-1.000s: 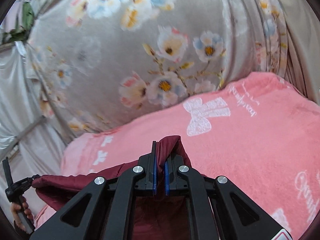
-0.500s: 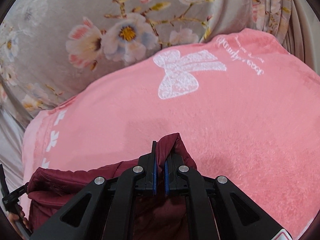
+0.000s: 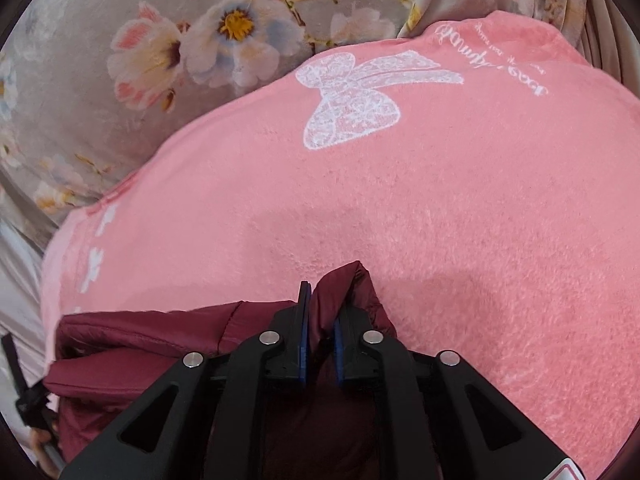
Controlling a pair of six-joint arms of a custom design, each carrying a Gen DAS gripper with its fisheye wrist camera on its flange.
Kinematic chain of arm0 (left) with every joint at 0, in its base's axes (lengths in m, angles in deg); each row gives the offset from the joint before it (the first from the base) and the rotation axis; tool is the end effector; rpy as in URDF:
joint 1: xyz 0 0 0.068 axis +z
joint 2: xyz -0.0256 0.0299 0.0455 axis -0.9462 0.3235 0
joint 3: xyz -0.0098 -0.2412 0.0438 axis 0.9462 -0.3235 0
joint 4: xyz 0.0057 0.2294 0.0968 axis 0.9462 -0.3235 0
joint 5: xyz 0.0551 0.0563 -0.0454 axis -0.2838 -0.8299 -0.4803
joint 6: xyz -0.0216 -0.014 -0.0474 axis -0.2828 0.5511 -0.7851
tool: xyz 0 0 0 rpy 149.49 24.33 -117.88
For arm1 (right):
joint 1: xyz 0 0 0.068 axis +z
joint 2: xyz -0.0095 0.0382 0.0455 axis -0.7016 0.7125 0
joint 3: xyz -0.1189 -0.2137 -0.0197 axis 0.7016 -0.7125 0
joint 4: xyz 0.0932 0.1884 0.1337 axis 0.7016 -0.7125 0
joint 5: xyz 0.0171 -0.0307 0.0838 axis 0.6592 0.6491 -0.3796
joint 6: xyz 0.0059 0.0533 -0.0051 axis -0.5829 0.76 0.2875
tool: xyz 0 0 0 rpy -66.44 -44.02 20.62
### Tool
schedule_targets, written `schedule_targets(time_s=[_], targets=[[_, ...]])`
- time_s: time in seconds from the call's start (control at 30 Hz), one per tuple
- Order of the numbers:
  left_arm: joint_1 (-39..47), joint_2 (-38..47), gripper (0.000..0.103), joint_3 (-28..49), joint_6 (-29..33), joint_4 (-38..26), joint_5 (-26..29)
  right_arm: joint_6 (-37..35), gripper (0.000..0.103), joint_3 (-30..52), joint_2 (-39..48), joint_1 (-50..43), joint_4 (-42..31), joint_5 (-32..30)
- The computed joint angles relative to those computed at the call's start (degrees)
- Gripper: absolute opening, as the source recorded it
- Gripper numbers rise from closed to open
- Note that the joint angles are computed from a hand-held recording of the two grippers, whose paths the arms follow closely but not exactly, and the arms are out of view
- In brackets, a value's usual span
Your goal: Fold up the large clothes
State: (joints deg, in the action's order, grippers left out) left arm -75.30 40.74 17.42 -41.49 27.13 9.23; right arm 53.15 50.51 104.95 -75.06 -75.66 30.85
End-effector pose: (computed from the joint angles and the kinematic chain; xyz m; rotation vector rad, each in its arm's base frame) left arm 0.1710 -0.0018 0.2089 -0.7180 2.4071 0.1323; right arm 0.2984 -0.1486 0.1721 0.0680 2.3751 0.5791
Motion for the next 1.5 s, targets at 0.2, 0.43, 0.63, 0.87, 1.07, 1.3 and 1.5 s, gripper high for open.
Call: schedule_targets(time_s=[0.2, 0.43, 0.63, 0.87, 1.07, 1.3, 1.5], targets=[[10.49, -13.78, 0.056, 6.07, 7.02, -11.54, 10.14, -2.90, 0.062, -1.22, -14.50, -13.06, -4.98, -19.26], [-5.91, -13.26, 0.089, 18.56, -0.96, -19.25, -5.59, -22.46, 0.057, -4.10, -26.80, 2.51, -24.66, -9.33], [-22.41, 1.57, 0.088, 20.67, -7.61, -15.12, -8.79, -5.02, 0.026, -10.74, -23.39, 27.16, -8.87, 10.49], [-26.82, 10.67, 0.085, 22.87, -7.59, -9.58, -8.37, -0.48, 0.002, -5.85, -21.98, 26.48, -8.74, 5.51], [-21.30, 22.58, 0.085, 25.87, -4.95, -2.60, -3.50, 3.83, 0.002, -2.01, -11.88, 31.35, -5.08, 11.91], [-18.22, 29.18, 0.084, 20.54, -5.90, 5.14, -1.02, 5.06, 0.001, -3.68, -6.19, 30.70, -1.28, 11.54], [-19.79, 31.61, 0.085, 19.04, -7.21, 8.25, -4.33, 5.69, 0.000, -7.32, -6.49, 31.25, 3.74, 12.42]])
